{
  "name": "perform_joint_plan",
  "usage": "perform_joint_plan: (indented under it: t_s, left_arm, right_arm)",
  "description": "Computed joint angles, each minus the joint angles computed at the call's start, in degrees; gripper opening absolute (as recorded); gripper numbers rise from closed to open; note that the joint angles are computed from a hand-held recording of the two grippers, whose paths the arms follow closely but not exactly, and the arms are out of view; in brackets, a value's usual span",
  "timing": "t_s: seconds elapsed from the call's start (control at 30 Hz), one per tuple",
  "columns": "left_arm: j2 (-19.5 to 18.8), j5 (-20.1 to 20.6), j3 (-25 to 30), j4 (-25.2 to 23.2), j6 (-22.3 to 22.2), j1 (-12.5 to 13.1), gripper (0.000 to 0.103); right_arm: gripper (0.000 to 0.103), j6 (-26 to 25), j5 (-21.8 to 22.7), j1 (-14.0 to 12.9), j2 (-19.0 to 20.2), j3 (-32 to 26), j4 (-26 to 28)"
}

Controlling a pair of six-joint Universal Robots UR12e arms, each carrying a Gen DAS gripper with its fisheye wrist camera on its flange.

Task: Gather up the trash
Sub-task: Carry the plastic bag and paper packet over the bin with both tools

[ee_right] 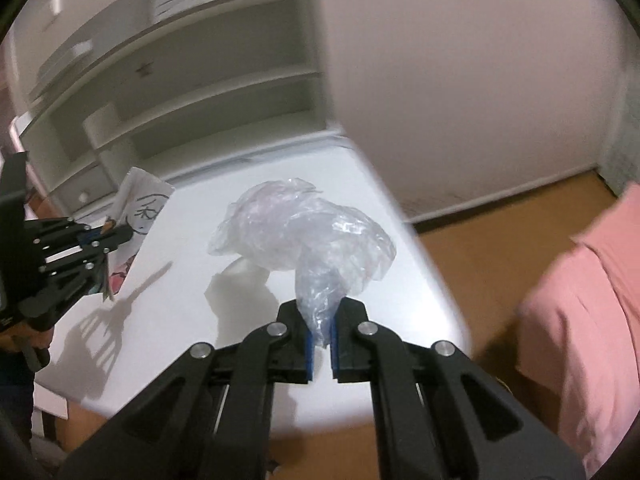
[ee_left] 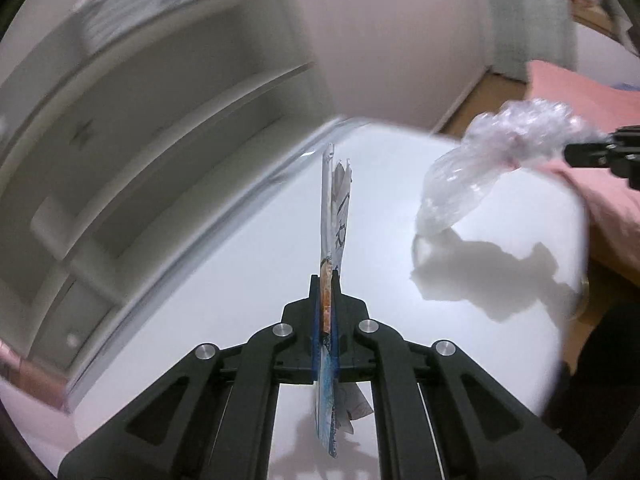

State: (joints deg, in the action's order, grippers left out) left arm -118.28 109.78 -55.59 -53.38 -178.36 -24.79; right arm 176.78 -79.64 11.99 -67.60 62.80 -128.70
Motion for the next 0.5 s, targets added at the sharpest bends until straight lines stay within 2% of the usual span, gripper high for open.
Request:
perform_joint_plan:
  t_s: [0.13, 0.27, 0.33, 0.43, 0.5]
  left_arm:
    - [-3.6, -4.0, 5.0, 1.2, 3.5, -3.7, 0.003]
    - [-8.8, -8.0, 12.3, 0.6, 6.6, -7.3, 0.003]
    - [-11.8, -11.0, 17.0, -1.8, 7.4, -8.8, 0.003]
    - [-15.9, -13.0, 23.2, -4.2, 9.4, -10.8, 0.003]
    - [-17.4, -14.9, 24.9, -5.4, 9.1, -11.7, 0.003]
  right_arm:
    - [0.006, 3.5, -2.2, -4.0, -6.5, 9.4, -3.4]
    - [0.006, 6.8, -4.9, -8.9, -12.6, 17.6, -5.7]
    - [0.006, 7.9, -5.9, -10.6, -14.4, 20.1, -6.1]
    - [0.006, 9.4, -7.9, -12.9, -16.9, 24.0, -6.2]
    - [0.006, 10.4, -8.7, -14.3, -17.9, 26.2, -6.2]
